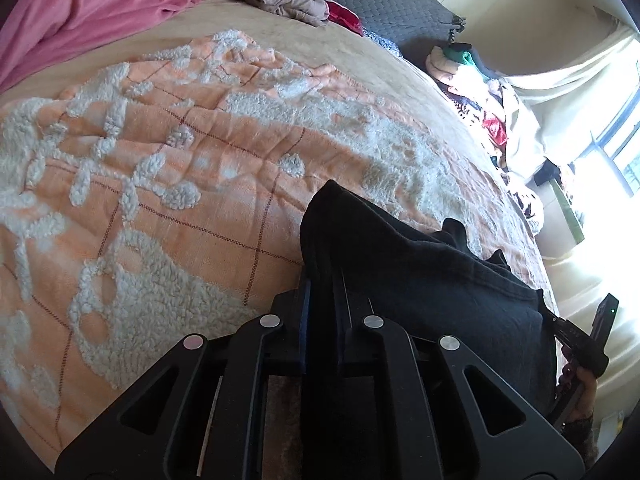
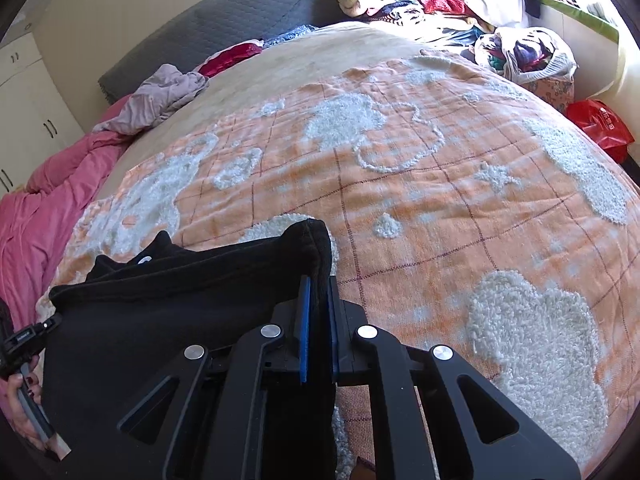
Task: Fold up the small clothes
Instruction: 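Grasp the side edge with both tools and fold it across the shirt, then lay the folded edge down and open both tools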
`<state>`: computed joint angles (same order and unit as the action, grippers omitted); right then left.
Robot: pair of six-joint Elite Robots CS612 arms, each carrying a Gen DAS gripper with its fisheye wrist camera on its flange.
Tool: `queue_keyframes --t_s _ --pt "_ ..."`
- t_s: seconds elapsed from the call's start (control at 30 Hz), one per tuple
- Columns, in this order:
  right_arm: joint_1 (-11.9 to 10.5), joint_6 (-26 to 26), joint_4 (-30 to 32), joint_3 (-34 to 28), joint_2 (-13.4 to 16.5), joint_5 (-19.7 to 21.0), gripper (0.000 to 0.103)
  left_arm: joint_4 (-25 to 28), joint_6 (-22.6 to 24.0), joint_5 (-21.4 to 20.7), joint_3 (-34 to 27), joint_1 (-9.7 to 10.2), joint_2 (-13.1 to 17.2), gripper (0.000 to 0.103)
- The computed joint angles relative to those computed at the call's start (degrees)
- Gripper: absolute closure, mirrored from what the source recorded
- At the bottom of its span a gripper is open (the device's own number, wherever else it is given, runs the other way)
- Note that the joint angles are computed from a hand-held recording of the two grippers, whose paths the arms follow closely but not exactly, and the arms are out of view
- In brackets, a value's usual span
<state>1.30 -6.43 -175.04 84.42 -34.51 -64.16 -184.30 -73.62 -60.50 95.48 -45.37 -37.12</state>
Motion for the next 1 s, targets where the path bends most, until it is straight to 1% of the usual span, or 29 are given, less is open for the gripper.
queue_keyframes --t_s 0.23,0.3,0.33,0.37,0.4,0.43,0.5,0.57,0.63,0.7,0.77,0.87,0.93,1.0 --pt "0.74 -2.5 -2.79 1.15 -0.66 -3.38 0.095 4.41 1.09 2.73 -0.03 -0.97 -1.31 0.097" --pt "0.85 -2.85 -3.95 1.56 -0.89 -4.16 0.092 5.74 1.26 3.56 -0.06 -1.25 -1.73 0.097" --pt "0.89 -2.98 -4.45 1.78 -1.02 -4.56 0.092 6.4 1.44 3.83 -0.12 -1.36 -1.89 0.097" --pt "0.91 -3.0 -4.79 1.97 -1.14 -4.87 0.091 7.26 1.58 4.12 -0.23 -1.51 -2.07 0.094" --pt "0.92 -3.0 -5.05 2.16 -1.27 -4.93 0.089 8.09 1.76 4.37 -0.38 -1.65 -2.23 0.089" --pt "0.88 -2.99 -5.35 2.4 -1.43 -4.87 0.088 9.11 2.09 4.64 -0.61 -1.86 -2.4 0.087" --pt "0.89 -3.21 -6.35 3.13 -1.88 -4.85 0.079 10.84 2.95 5.33 -1.15 -2.32 -2.63 0.082" --pt "0.87 -3.69 -7.72 4.16 -2.47 -4.14 0.076 12.59 3.99 5.87 -1.83 -2.81 -2.78 0.079" --pt "0.97 -4.88 -8.69 5.23 -3.14 -3.42 0.075 13.0 5.03 5.96 -2.31 -3.23 -2.76 0.077" --pt "1.16 -6.88 -9.49 6.46 -3.86 -2.57 0.069 13.06 6.14 5.72 -2.74 -3.6 -2.73 0.075" --pt "1.31 -8.45 -10.03 7.81 -4.59 -1.58 0.066 13.94 6.89 5.63 -3.18 -3.96 -2.76 0.07" --pt "1.4 -10.58 -10.06 9.93 -5.69 0.15 0.063 15.53 8.22 5.52 -3.87 -4.46 -2.81 0.066" --pt "1.41 -12.02 -9.58 11.29 -6.43 0.96 0.06 16.16 8.75 5.26 -4.17 -4.73 -2.79 0.062" --pt "1.45 -13.11 -9.05 12.54 -7.1 1.2 0.055 16.95 9.05 4.83 -4.43 -4.95 -2.78 0.059"
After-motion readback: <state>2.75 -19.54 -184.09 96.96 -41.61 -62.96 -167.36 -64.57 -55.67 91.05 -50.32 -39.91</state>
